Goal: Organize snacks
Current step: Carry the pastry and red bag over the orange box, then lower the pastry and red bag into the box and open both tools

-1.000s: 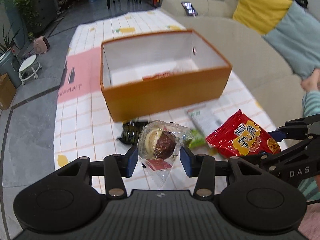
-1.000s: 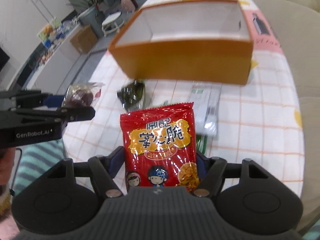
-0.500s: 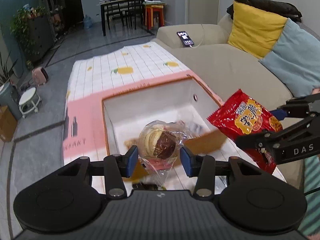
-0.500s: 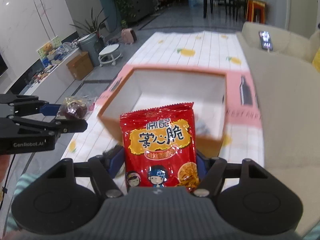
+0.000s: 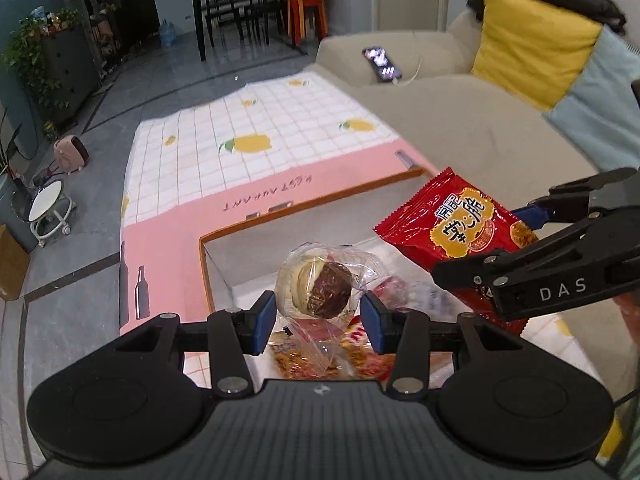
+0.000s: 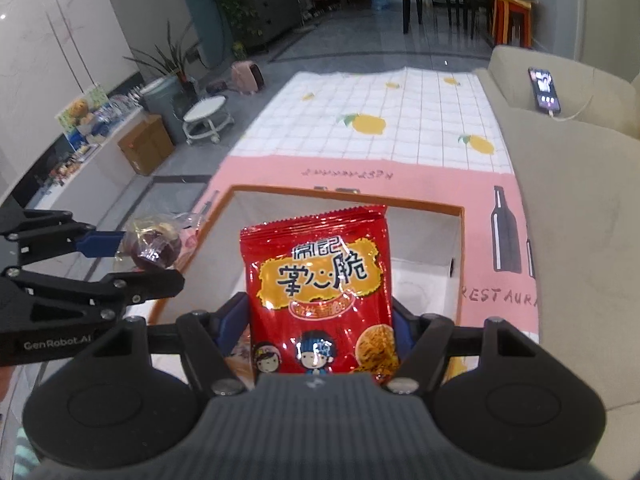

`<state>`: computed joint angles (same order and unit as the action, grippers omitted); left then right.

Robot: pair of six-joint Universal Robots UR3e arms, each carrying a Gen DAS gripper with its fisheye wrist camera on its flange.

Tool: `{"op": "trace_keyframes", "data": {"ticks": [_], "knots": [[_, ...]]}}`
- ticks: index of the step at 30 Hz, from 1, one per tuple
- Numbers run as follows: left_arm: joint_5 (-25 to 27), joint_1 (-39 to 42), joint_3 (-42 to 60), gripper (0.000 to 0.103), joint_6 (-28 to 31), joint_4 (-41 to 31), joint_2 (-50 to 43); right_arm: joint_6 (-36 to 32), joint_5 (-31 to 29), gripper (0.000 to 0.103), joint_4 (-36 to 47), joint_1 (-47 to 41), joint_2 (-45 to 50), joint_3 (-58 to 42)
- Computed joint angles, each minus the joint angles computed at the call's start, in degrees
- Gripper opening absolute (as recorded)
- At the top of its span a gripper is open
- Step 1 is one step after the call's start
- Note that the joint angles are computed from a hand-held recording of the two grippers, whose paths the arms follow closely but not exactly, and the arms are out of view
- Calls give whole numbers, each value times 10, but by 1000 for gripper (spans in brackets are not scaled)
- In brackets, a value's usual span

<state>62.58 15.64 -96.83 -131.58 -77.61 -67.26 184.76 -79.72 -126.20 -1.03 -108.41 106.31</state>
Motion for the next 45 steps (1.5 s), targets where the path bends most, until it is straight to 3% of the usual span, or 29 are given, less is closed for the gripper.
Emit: {"op": "trace_keyframes", "data": {"ticks": [4, 12, 26, 36, 45], "knots": [[89, -72, -1, 52, -42, 94, -90, 12, -9, 69, -29, 13, 87, -20], [163, -125, -15, 52, -36, 194, -185, 9, -18, 69, -58, 22, 211, -69], [171, -134, -36, 52, 41, 255, -239, -27, -12, 69, -67, 33, 349, -144], [192, -146, -40, 53, 38, 270, -256, -32, -22, 69, -55, 40, 372, -161], [179, -133, -39, 64, 30, 246, -239, -22, -27, 72, -45, 42, 364, -166]]}}
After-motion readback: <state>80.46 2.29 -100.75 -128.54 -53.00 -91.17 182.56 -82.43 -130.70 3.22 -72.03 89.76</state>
